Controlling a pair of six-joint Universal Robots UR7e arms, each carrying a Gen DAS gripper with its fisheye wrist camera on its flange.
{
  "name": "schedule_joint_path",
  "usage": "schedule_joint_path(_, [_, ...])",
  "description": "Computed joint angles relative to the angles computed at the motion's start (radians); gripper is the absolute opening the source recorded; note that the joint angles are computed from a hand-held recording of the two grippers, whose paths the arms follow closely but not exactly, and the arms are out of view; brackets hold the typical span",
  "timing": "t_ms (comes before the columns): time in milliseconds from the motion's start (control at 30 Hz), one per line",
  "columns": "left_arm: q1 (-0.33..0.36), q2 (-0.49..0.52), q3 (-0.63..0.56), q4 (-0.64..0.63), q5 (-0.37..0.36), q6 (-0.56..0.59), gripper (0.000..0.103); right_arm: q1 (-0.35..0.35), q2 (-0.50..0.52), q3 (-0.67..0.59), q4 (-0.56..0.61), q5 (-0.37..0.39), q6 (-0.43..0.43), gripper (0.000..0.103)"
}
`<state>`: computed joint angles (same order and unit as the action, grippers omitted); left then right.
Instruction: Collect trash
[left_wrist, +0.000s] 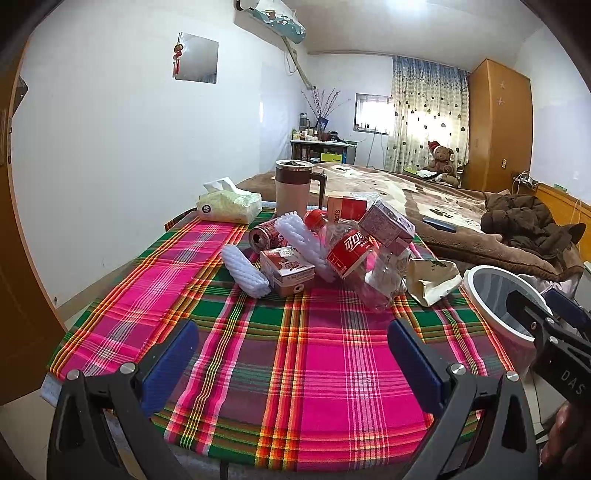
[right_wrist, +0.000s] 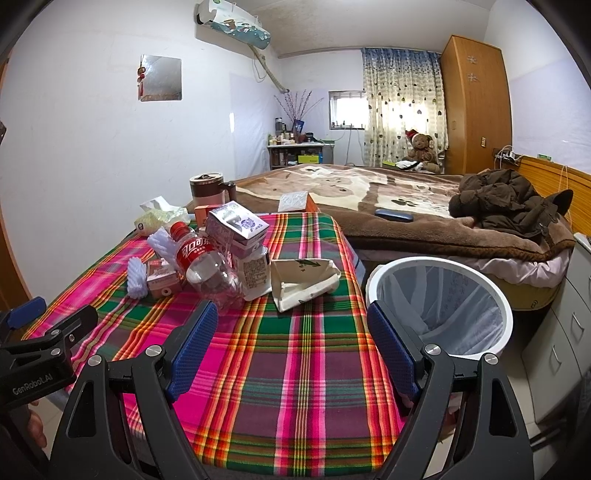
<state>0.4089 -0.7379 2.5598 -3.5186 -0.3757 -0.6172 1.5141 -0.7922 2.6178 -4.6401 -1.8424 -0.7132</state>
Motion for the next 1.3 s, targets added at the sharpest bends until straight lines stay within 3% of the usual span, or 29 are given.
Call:
schedule_joint_path(733, [0.04,0.01,-0.021,-0.015,-0.011,0.039,0.103,-0.014,0.0,-0.016,0.023,-0.001,0.001,0.085])
schedule_joint_path(867, [0.085,0.006,-0.036,-0.054,-0.046,0.1,0.103,-0.027,-0.011,-0.038,0.065,-0.003,0.002,0.085])
schedule_joint_path(1000, [0.164,-0.011,-0.045,-0.152,-0.139,0.195,0.103,-0.045,-0.047,-0.074,0.156,-0.022,0.031,0.085])
schedule_joint_path(1300, [0.291,-0.06,-0.114,-0.148,-0.146,0.318,0.103,-0.047,-0.101,-0.166,0.354,-0.083,0.112,0.085])
